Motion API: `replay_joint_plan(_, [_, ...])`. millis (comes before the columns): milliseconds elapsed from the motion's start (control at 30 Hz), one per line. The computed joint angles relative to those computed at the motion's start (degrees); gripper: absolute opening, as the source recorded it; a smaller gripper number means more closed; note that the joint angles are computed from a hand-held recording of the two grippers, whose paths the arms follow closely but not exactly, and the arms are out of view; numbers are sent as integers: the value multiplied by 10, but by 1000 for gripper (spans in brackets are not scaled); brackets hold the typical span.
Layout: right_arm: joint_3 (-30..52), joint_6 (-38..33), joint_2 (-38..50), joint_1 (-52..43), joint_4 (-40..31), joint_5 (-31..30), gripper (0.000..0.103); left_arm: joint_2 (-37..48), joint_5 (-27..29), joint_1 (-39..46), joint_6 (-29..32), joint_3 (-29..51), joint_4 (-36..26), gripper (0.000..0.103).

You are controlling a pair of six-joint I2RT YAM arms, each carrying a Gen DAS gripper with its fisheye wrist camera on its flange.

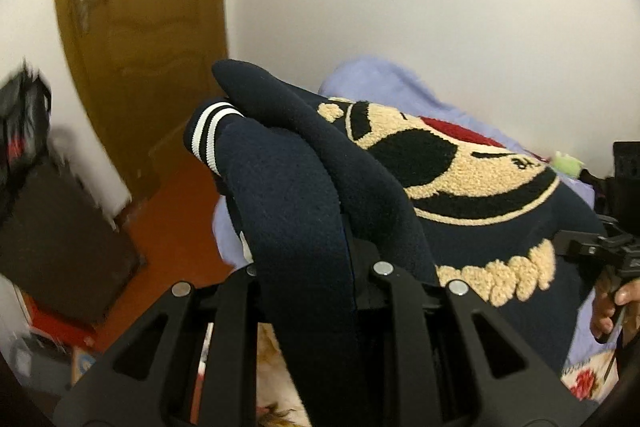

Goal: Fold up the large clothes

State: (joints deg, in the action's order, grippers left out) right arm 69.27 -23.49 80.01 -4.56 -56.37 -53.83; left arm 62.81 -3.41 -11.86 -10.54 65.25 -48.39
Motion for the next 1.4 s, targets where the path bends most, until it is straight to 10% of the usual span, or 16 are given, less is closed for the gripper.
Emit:
replay_joint_plan(333, [-65,-213,361,-216,138,105,49,288,-2,-191,-222,-310,526,18])
replay_joint_plan(500, [-134,-209,385,-261,214,62,64,382,3,-167,-221,-341,632,21])
replay_joint_plan(733, [-197,-276,212,-318,175,113,80,192,-86,-208,-141,-394,523,70])
replay_joint_plan(967, [-253,-297,64,-352,122,30,85,98,-158,-284,-104,-290,375,88])
replay_joint_plan(1067, [-315,-225,6,-292,164,42,57,132,-163,-319,-118,-266,401,88])
replay_joint_plan(1100, [-334,-194,-2,-271,195,52,41,153,-160,-326,-117,-262,425,83])
replay_joint_plan(1200, [-392,-105,-6,-216,293,88,28,273,-102,-306,-122,-201,462,8])
replay_joint_plan(1400, [-435,-70,96,-215,409,108,26,462,-64,-252,-144,-99,483,3])
